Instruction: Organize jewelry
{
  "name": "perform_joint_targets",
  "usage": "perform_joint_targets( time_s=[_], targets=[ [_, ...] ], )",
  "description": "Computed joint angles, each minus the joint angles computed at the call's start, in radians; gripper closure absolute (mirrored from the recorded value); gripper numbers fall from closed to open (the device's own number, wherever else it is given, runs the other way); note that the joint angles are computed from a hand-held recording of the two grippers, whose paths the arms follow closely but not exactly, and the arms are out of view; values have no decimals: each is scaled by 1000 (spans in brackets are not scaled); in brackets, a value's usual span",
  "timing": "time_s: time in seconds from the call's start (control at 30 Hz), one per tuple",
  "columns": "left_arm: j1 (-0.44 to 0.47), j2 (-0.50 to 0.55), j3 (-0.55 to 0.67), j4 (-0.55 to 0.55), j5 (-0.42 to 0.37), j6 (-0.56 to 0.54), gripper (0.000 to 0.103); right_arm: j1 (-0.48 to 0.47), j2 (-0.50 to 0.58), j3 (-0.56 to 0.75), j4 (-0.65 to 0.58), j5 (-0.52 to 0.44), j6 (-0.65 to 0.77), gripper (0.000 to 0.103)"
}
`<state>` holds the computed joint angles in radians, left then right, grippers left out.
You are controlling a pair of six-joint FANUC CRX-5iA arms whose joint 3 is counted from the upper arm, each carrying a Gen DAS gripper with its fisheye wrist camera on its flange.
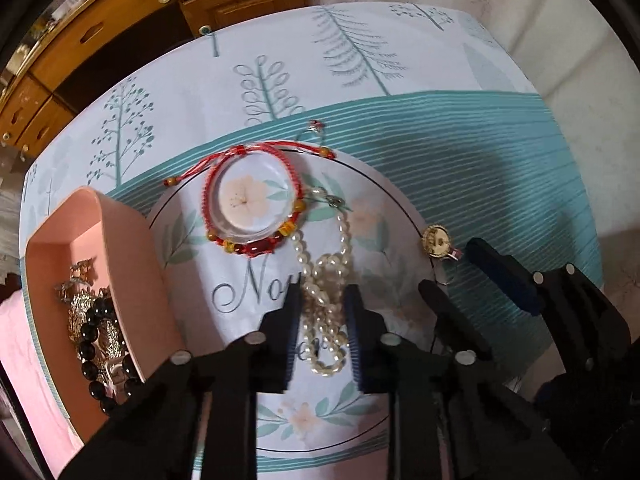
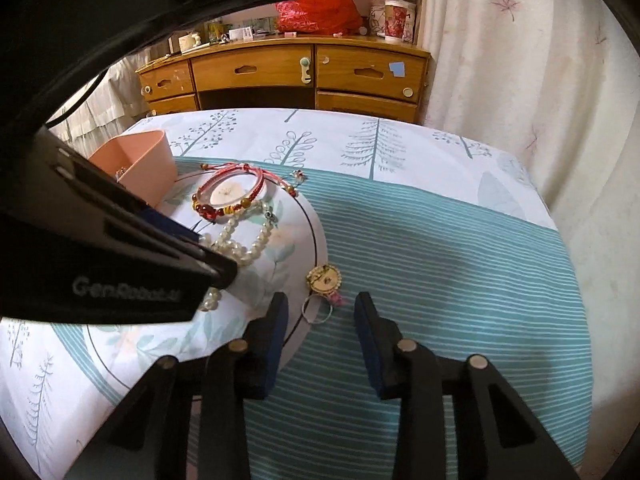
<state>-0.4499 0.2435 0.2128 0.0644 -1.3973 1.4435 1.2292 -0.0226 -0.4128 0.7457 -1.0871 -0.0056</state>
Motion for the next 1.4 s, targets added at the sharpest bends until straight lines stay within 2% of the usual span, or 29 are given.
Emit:
perform_joint_targets(
  time_s=[0.03, 0.07, 0.1, 0.27, 0.57, 0.6, 0.7, 1.0, 1.13, 1.17, 1.3, 1.4],
  targets=[
    [13, 1, -5, 28, -1, 5, 87, -2, -2, -2, 0, 6, 5, 72],
    [23, 1, -11, 51, -4, 5, 95, -4, -5, -4, 1, 16, 13, 79],
    [45, 5, -25, 99, -7, 1, 95, -4, -6, -3, 2, 23, 20, 82],
    [62, -2, -46, 140, -9, 22, 95, 6, -2, 6, 0, 16, 25, 83],
    [71, -33, -54, 122, -62, 40, 96, 48, -10, 5, -8, -28, 25, 83],
    [89, -29, -73, 126, -41, 18, 96, 53, -14, 4, -13, -31, 23, 83],
    [105, -68, -104, 126, -44, 4, 95, 67, -22, 5, -31, -43, 19, 83],
    [128, -147, -111, 179, -48, -36, 95, 122, -46, 12, -42, -83, -54, 83],
    [147, -177, -95, 216, -56, -76, 95, 136, -61, 21, -25, -95, -97, 83],
    [146, -182, -89, 231, -50, -81, 100, 139, -64, 23, -19, -97, -108, 83],
    [173, -203, -72, 301, -43, -132, 100, 155, -75, 36, 8, -114, -149, 83],
    [183, -214, -42, 311, -42, -159, 100, 171, -73, 53, 40, -143, -174, 83]
  ],
)
